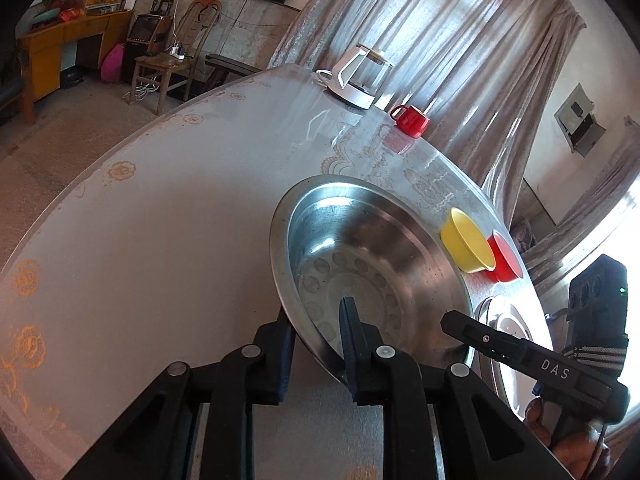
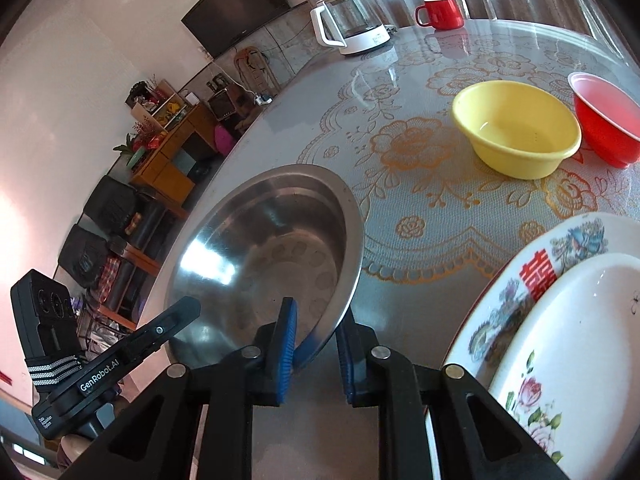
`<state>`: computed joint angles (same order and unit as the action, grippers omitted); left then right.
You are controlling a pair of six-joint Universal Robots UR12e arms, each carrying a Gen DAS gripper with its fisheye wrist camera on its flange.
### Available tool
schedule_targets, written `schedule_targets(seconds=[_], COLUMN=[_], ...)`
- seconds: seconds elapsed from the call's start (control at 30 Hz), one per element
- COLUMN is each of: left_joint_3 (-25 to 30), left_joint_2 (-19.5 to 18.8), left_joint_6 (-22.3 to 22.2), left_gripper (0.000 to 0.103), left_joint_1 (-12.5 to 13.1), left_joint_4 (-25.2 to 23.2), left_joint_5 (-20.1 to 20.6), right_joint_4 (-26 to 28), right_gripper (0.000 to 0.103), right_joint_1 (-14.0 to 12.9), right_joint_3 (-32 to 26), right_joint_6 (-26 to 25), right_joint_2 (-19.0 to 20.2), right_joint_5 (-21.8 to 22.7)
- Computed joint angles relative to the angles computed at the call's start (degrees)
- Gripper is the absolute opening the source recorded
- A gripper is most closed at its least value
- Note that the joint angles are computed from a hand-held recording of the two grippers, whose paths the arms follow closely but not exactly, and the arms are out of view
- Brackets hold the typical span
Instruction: Organize plates and bowls
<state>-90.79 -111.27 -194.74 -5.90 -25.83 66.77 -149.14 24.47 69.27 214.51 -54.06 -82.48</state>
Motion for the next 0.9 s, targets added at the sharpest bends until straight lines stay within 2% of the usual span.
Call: schedule_targets(seconds=[0.27, 0.37, 0.4, 0.5, 0.7, 0.8, 0.9], left_joint_3=[-1.9, -2.0, -2.1, -2.5, -2.6, -2.1, -1.4], left_joint_2=[1.3, 1.7, 1.7, 2.1, 2.7, 2.9, 2.8], left_joint_6=[0.5, 0.4, 0.1, 0.3, -0.5, 0.6, 2.2], left_gripper=[0.022, 0.033, 0.036, 0.036, 0.038, 0.038, 0.043], left_joint_1=[-0.2, 0.0, 0.0, -0.1, -0.2, -0.7, -1.1], left_joint_4=[0.6, -0.6, -0.3, 0.9, 2.8, 3.6, 3.7], left_joint_5=[0.2, -0.4, -0.1, 1.5, 4.1, 5.3, 4.7], right_joint_4=[0.4, 0.1, -0.4, -1.5, -4.5, -6.2, -7.7], right_gripper=[0.021, 0.023, 0.024, 0.029, 0.030, 0.030, 0.030], right_joint_1=[0.7, 0.8, 0.8, 1.0, 0.7, 0.4, 0.0], right_joint_3=[1.1, 1.7, 2.1, 2.7, 4.2, 5.4, 6.8], right_joint_6=[-1.6, -1.9, -1.9, -2.1, -2.3, -1.6, -0.2], right_joint_2=[-0.7, -1.1, -1.3, -1.8, -2.7, -3.4, -4.2], right_joint_5=[0.3, 0.0, -0.3, -1.7, -2.4, -2.8, -3.2])
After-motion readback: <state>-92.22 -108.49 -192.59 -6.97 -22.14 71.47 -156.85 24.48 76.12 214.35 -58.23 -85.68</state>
